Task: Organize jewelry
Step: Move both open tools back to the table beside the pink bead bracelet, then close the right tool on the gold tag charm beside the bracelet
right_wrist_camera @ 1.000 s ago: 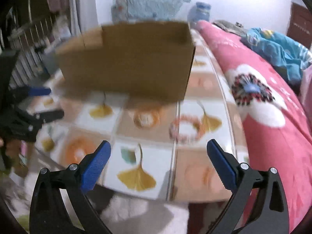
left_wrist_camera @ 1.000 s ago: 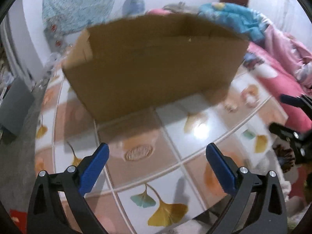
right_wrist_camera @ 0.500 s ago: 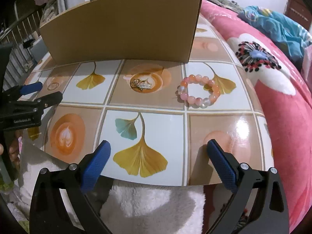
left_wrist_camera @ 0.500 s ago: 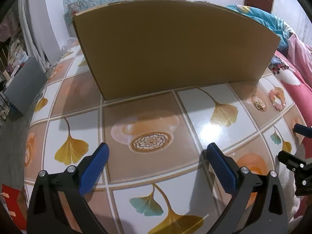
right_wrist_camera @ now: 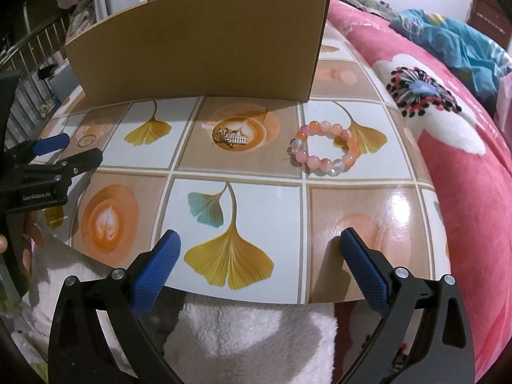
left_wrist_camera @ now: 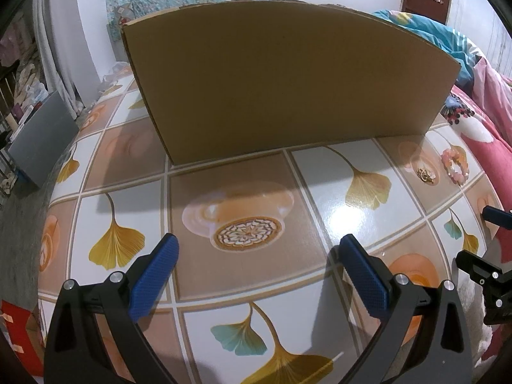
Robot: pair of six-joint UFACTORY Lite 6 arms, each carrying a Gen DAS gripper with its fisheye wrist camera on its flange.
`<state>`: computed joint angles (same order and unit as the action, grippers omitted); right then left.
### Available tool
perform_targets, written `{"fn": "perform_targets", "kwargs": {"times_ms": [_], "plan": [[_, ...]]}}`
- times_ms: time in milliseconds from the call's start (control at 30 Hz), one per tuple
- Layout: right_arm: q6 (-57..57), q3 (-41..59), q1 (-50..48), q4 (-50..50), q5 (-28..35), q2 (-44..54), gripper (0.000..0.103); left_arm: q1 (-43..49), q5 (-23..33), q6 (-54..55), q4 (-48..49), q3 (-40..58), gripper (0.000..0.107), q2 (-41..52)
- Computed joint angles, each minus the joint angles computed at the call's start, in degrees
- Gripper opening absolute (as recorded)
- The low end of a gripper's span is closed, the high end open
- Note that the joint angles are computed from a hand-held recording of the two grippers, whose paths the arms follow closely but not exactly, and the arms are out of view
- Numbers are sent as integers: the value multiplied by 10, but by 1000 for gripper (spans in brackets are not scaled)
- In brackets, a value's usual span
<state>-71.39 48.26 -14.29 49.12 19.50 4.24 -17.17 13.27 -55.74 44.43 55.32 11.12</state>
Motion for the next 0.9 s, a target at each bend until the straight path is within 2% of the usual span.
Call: {"fn": "perform_targets", "kwargs": {"times_ms": [233,367,467,567,633,733,833,900], "plan": [[-2,15,-1,3,1,15,95,4,-3,5,-2,-4,99,-3],[-80,-3,-8,78,-6,7,95,8,-12,1,10,-9,99,-5],[-120,-7,-16,106,1,6,95,14,-14,40,-23,-4,99,-1],[-137,9,-35,91,40,13,95,19,-4,121,-99,12,99,8],[-178,17,-64,123,86,15,95,22,1,154,-129,22,99,13],[-235,27,-106,178,146,13,95,24,3,167,-141,28,99,17],[-214,74,-114,153,195,37,95,20,4,133,-113,31,99,20],[-213,104,-113,154,230,54,94,17,19,152,-137,44,99,27]]}}
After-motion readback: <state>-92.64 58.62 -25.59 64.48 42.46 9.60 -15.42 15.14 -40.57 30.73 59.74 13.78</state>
